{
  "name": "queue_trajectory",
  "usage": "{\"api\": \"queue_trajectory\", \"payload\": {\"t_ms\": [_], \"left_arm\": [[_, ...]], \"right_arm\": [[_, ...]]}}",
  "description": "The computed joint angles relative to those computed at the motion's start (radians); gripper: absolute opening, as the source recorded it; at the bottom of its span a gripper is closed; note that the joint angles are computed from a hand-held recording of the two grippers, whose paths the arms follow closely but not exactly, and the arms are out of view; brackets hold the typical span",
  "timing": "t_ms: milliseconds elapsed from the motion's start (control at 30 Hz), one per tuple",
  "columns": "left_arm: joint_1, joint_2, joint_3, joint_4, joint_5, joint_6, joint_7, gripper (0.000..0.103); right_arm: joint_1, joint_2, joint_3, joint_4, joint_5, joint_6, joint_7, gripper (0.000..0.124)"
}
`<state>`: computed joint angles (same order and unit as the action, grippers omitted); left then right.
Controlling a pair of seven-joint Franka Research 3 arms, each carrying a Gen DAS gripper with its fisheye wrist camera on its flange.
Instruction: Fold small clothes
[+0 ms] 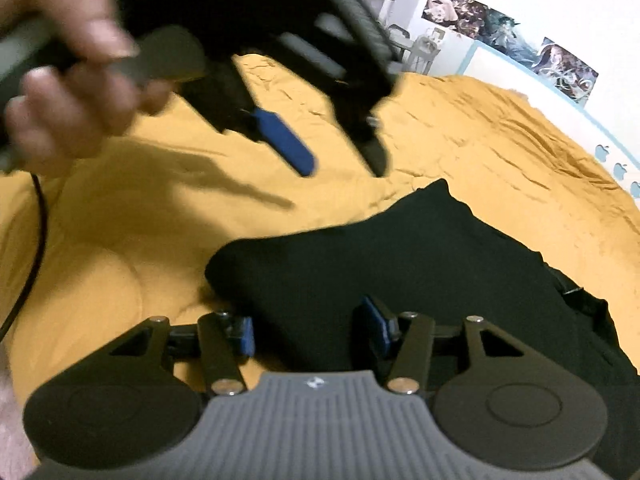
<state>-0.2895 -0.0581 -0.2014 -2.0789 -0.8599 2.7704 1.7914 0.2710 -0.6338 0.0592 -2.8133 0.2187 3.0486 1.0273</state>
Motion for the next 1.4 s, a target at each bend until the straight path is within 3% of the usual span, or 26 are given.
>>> {"api": "queue_trajectory", "payload": {"t_ms": [267,433,600,767,800,900,967,1033,1100,1200,1400], "left_arm": [[0.070,0.268,-0.048,0.253,0.131,-0.083,-0.126,0.061],[0.178,0.433,-0.151,0.423,0.010,-0.182,-0.047,0.065],[0.209,0.557,-0.212,0.548,-0.029,-0.187,-0.059,0.066],[0.206,0.621,-0.235,0.617,0.023,-0.167,-0.127,0.066],[0.209,0.628,-0.241,0.622,0.031,-0.160,-0.135,0.064],[0.202,0.617,-0.242,0.601,0.068,-0.125,-0.177,0.037],[0.210,0.610,-0.253,0.585,0.079,-0.104,-0.191,0.030],[0.217,0.601,-0.265,0.572,0.078,-0.089,-0.209,0.022],[0.208,0.589,-0.258,0.567,0.106,-0.083,-0.238,0.020],[0.180,0.574,-0.233,0.585,0.189,-0.097,-0.300,0.017],[0.109,0.550,-0.176,0.656,0.377,-0.145,-0.458,0.016]], "right_arm": [[0.067,0.043,-0.069,0.009,0.042,0.047,-0.020,0.052],[0.099,0.050,-0.098,0.011,0.075,0.053,-0.037,0.052],[0.148,0.060,-0.155,0.025,0.121,0.042,-0.072,0.053],[0.180,0.078,-0.183,0.040,0.172,0.041,-0.102,0.054],[0.181,0.078,-0.181,0.039,0.178,0.044,-0.106,0.055],[0.185,0.081,-0.179,0.039,0.194,0.052,-0.117,0.055],[0.192,0.078,-0.185,0.037,0.203,0.053,-0.124,0.055],[0.200,0.077,-0.194,0.038,0.215,0.053,-0.131,0.048],[0.201,0.072,-0.198,0.040,0.226,0.052,-0.133,0.023],[0.214,0.049,-0.224,0.043,0.255,0.037,-0.137,0.008],[0.208,-0.056,-0.288,0.053,0.337,-0.044,-0.142,0.003]]}}
